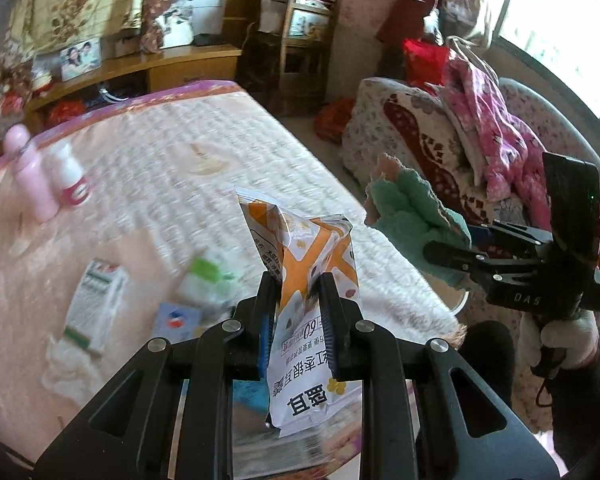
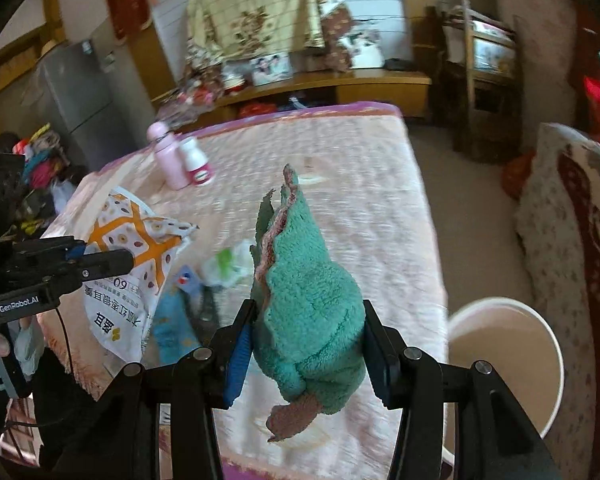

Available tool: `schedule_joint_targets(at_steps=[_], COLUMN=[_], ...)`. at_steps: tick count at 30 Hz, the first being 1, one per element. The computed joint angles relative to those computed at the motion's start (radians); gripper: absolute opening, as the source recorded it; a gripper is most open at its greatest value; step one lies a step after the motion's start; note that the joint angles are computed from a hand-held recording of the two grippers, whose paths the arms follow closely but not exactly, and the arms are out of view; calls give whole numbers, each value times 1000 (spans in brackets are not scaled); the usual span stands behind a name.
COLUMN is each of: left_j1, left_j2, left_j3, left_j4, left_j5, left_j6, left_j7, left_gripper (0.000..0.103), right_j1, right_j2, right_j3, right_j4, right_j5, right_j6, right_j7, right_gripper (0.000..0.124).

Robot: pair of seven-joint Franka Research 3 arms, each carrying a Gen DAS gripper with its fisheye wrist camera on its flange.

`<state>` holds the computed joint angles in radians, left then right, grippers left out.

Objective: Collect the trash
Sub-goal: 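Carry bag and plush to the white bucket and open both tools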

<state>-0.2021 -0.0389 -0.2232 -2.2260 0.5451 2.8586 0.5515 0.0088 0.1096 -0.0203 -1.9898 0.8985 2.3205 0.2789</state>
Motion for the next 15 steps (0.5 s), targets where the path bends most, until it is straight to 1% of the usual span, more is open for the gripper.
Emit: schedule_joint_targets(at_steps=[5,15], left_j1=[-36,-134], left_j2=[106,311], left_j3=[-10,17], left_j4=[130,388], left_j5=[30,30], left_j6=[-54,-149], left_j7=[-1,35], left_gripper=[19,19], right_j1=[-38,-125], right_j2=[24,102], right_j3=[-25,-41], right_j4=[24,98], right_j5=[-1,-8], right_j6=[1,3], right_j7=[11,44], right_gripper=[48,48])
